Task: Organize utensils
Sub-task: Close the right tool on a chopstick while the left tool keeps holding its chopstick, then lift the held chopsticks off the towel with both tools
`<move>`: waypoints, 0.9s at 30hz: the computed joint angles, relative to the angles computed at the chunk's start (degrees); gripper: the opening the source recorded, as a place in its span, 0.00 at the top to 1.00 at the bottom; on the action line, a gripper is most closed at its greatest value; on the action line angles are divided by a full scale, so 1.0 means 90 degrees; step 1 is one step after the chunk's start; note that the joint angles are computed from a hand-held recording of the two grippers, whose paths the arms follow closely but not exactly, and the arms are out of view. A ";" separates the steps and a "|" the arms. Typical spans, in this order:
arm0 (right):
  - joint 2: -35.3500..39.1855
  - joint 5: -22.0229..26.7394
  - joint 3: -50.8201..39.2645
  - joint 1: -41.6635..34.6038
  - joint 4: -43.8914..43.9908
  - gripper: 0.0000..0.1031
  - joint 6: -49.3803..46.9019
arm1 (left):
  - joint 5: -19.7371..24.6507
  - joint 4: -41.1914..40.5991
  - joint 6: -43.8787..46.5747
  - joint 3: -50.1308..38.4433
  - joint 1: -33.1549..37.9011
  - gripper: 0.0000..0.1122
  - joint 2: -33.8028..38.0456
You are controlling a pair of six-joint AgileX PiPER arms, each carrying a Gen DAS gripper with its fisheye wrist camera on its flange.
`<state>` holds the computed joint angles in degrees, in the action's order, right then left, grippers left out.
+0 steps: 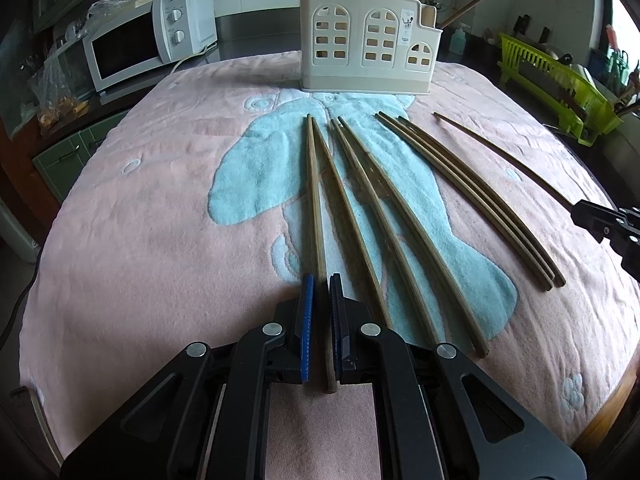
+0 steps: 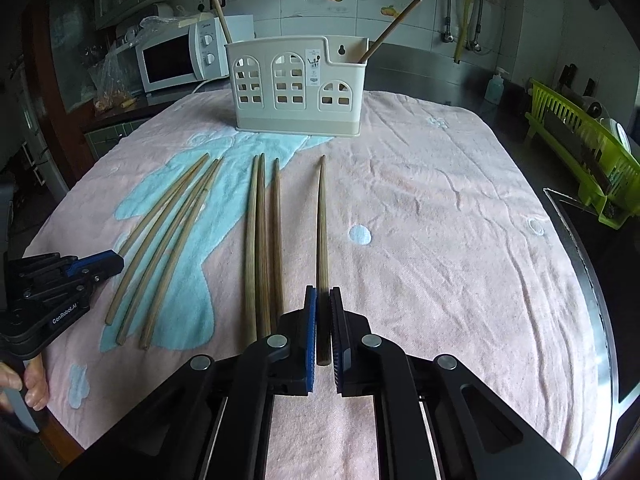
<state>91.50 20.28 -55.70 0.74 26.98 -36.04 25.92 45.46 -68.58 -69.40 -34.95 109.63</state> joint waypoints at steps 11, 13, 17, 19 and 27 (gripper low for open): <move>-0.0277 0.0038 0.0073 -0.0078 0.0452 0.94 -0.0456 | -0.0460 0.0341 -0.0348 0.0351 0.0117 0.98 -0.0380; -0.0319 0.0049 0.0094 -0.0110 0.0617 0.94 -0.0611 | -0.0492 0.0357 -0.0343 0.0382 0.0131 0.98 -0.0419; -0.0387 0.0073 0.0110 -0.0137 0.0798 0.94 -0.0802 | -0.0668 0.0148 -0.0142 0.0454 0.0189 0.98 -0.0459; -0.0413 0.0071 0.0143 -0.0151 0.0919 0.94 -0.0928 | -0.0744 0.0001 -0.0098 0.0517 0.0235 0.97 -0.0473; -0.0462 0.0097 0.0183 -0.0215 0.1349 0.94 -0.1308 | -0.1088 -0.0730 0.0472 0.0658 0.0462 0.92 -0.0451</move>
<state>87.34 21.15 -54.05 -1.20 39.12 -47.81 16.14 38.89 -64.34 -63.48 -30.79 105.58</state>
